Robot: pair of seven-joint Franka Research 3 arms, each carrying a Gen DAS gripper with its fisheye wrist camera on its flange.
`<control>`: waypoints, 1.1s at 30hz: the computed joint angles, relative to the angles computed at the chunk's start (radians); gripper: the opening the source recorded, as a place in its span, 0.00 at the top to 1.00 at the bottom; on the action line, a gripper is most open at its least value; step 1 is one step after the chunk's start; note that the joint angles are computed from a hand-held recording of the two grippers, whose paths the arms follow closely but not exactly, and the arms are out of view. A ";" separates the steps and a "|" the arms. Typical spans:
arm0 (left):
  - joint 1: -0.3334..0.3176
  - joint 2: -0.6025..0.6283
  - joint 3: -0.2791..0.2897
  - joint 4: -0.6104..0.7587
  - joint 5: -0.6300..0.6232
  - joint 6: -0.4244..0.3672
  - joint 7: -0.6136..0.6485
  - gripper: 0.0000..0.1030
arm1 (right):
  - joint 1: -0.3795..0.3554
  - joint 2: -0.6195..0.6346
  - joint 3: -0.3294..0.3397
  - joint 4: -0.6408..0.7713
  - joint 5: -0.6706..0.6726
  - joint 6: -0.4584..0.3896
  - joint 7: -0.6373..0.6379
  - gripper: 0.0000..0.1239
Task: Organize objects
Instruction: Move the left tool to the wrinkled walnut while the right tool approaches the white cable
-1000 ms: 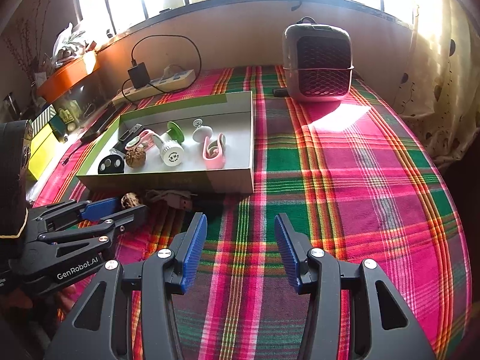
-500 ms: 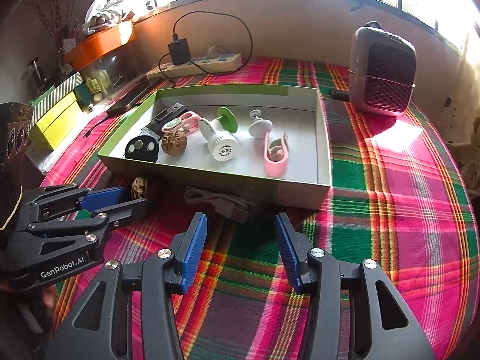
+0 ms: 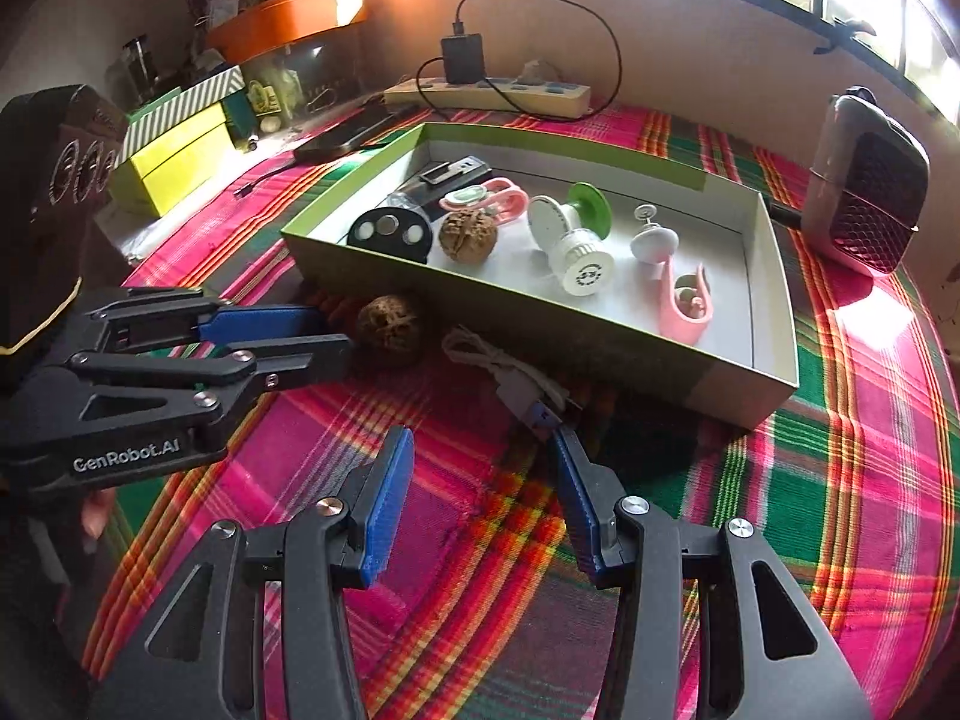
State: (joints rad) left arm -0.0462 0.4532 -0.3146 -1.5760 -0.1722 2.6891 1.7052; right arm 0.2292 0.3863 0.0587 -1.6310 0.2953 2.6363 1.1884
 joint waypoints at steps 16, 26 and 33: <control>0.041 0.012 -0.060 0.021 -0.118 -0.014 0.096 0.69 | 0.018 0.069 -0.024 0.095 -0.115 0.013 0.013 0.61; -0.035 0.054 0.013 0.102 0.019 -0.064 0.004 0.67 | 0.027 0.077 -0.031 0.100 -0.118 0.023 0.008 0.61; -0.032 0.065 0.008 0.117 0.027 -0.082 -0.014 0.67 | 0.030 0.060 -0.037 0.068 -0.135 0.054 0.025 0.76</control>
